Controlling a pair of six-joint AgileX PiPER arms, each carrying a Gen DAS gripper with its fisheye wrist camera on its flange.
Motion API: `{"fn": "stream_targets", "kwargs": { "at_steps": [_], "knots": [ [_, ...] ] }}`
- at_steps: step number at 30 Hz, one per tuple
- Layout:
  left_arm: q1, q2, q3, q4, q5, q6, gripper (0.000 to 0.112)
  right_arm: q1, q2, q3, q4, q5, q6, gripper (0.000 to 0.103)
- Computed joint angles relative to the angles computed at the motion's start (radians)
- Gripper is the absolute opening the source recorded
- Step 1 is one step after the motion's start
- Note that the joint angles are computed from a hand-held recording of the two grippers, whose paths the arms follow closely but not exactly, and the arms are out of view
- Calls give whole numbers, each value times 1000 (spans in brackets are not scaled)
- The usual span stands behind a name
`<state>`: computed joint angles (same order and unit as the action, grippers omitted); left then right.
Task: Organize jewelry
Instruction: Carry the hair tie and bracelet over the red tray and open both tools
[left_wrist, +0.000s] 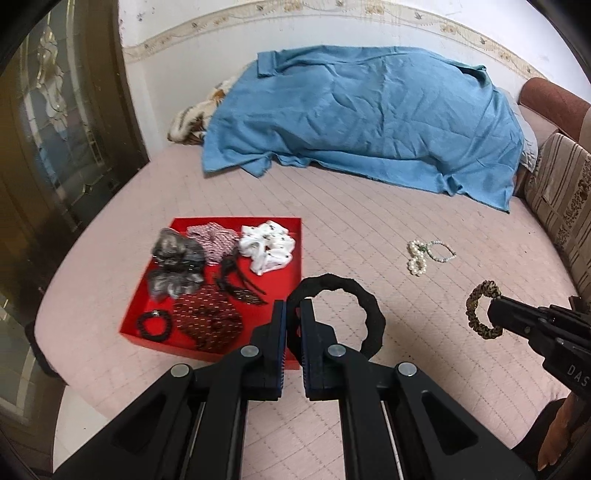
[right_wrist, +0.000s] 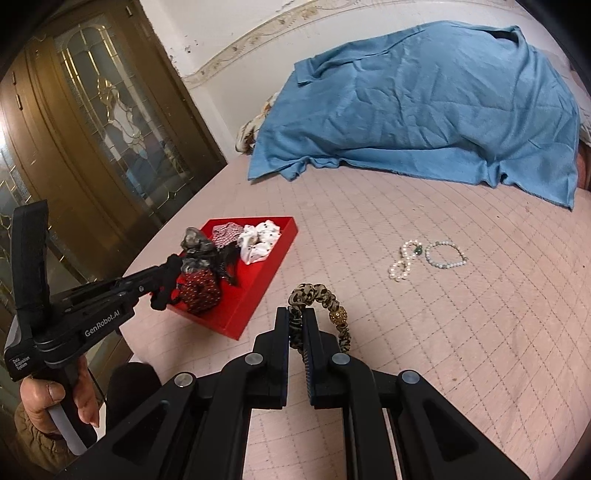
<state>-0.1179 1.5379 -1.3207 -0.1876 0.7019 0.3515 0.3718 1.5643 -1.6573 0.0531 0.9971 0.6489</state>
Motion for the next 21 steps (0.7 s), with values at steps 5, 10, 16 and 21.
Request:
{"fn": "stream_targets", "kwargs": {
  "at_steps": [5,10,16,21],
  "knots": [
    [20,-52,24,-8,-8,21,7,48,12,-55,-41,35,33,8],
    [38,-72,34,-25,-6,52,7,85,34,-117,-71,70,51,8],
    [56,-72,38,-39,7,56,7,94,78,-187,-62,96,41,8],
    [86,-32,17,-65,24,76,7,86,125,-235,-33,106,21,8]
  ]
}}
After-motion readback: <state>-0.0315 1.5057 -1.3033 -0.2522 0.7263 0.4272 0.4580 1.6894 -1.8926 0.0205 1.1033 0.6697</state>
